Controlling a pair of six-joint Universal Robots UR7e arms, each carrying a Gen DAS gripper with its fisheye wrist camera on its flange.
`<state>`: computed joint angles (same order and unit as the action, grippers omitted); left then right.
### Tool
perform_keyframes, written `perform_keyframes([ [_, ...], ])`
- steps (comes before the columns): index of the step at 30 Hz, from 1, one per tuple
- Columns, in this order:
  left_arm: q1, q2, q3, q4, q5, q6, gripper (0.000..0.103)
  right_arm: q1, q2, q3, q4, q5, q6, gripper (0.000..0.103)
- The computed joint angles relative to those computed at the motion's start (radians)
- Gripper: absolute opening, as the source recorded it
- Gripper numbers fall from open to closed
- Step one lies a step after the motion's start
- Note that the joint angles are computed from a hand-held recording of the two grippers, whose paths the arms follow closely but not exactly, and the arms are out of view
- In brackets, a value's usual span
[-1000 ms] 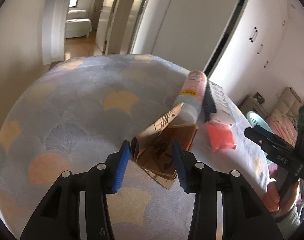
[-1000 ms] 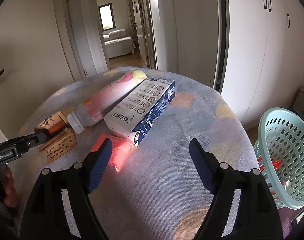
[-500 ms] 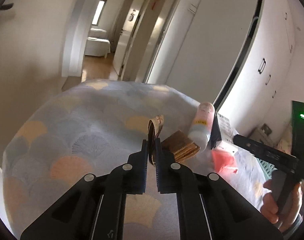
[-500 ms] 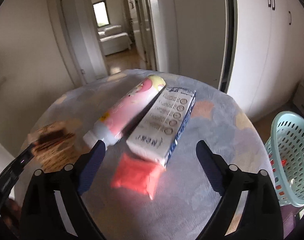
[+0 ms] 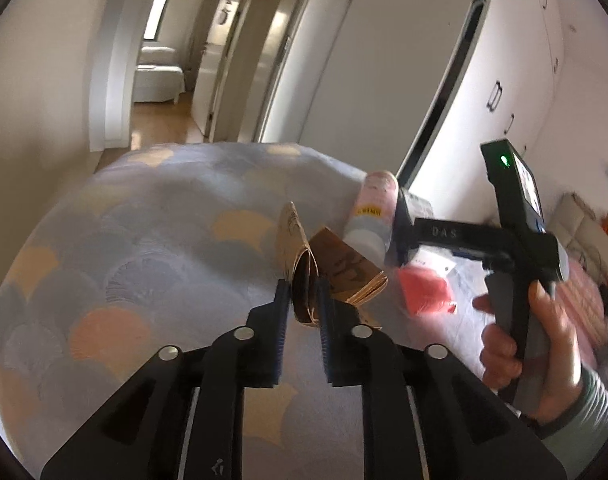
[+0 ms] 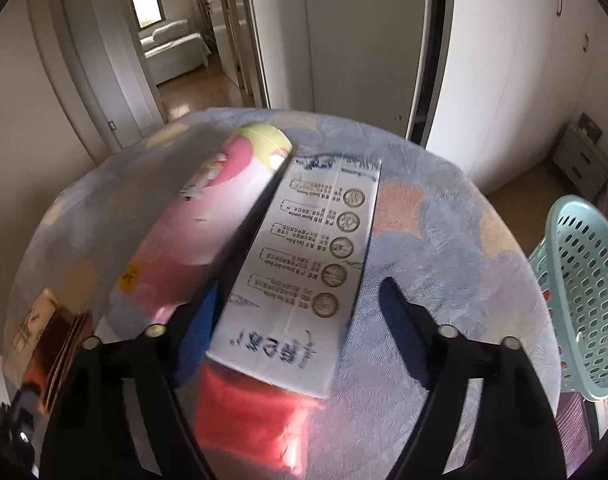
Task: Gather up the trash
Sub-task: 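Grasp the brown paper packet with the left tool while the right tool grasps the white-blue carton, then carry the packet and carton over the teal basket and open both tools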
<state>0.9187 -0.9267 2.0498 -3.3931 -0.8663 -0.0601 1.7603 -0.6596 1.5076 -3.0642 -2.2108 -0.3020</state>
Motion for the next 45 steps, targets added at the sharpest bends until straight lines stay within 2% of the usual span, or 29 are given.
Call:
perform_keyframes([
  [2, 0.002, 0.0, -0.017, 0.066, 0.013, -0.03, 0.03, -0.01, -0.005, -0.014, 0.048, 0.008, 0.027, 0.059],
  [5, 0.002, -0.001, -0.023, 0.09, 0.01, -0.036, 0.044, -0.023, -0.016, -0.017, 0.056, 0.021, 0.026, 0.052],
  [7, 0.002, 0.004, -0.034, 0.11, 0.021, -0.043, 0.045, -0.029, -0.031, -0.012, 0.056, 0.031, 0.014, 0.052],
  [10, 0.006, 0.015, -0.08, 0.241, 0.073, -0.11, 0.04, -0.04, -0.065, 0.014, 0.048, 0.065, -0.003, 0.052],
  [11, 0.009, 0.019, -0.094, 0.278, 0.087, -0.129, 0.027, -0.043, -0.074, 0.024, 0.037, 0.071, -0.014, 0.052],
  [13, 0.013, 0.025, -0.11, 0.318, 0.09, -0.152, 0.007, -0.045, -0.104, 0.062, 0.003, 0.085, -0.045, 0.052],
  [15, 0.003, 0.036, -0.111, 0.303, 0.124, -0.143, 0.004, -0.05, -0.139, 0.101, -0.02, 0.112, -0.064, 0.052],
  [17, -0.012, 0.033, -0.098, 0.28, 0.142, -0.151, 0.003, -0.059, -0.179, 0.145, -0.05, 0.148, -0.088, 0.052],
  [20, -0.036, 0.017, -0.066, 0.172, 0.12, -0.125, 0.003, -0.06, -0.233, 0.21, -0.124, 0.175, -0.135, 0.052],
  [22, -0.062, 0.016, -0.063, 0.125, 0.129, -0.097, 0.003, -0.063, -0.272, 0.248, -0.168, 0.193, -0.159, 0.052],
  [27, -0.112, 0.039, -0.111, 0.089, 0.081, -0.026, 0.002, -0.062, -0.363, 0.314, -0.24, 0.216, -0.169, 0.052],
  [31, -0.138, 0.093, -0.18, 0.091, 0.003, 0.021, 0.002, -0.089, -0.443, 0.35, -0.279, 0.237, -0.164, 0.052],
  [34, -0.156, 0.151, -0.249, 0.118, -0.039, 0.041, 0.002, -0.109, -0.482, 0.359, -0.323, 0.218, -0.17, 0.052],
  [37, -0.171, 0.221, -0.331, 0.17, -0.058, 0.048, 0.002, -0.132, -0.497, 0.354, -0.354, 0.154, -0.157, 0.052],
  [45, -0.169, 0.437, -0.622, 0.385, -0.166, 0.041, 0.002, -0.236, -0.546, 0.341, -0.311, 0.166, -0.086, 0.052],
])
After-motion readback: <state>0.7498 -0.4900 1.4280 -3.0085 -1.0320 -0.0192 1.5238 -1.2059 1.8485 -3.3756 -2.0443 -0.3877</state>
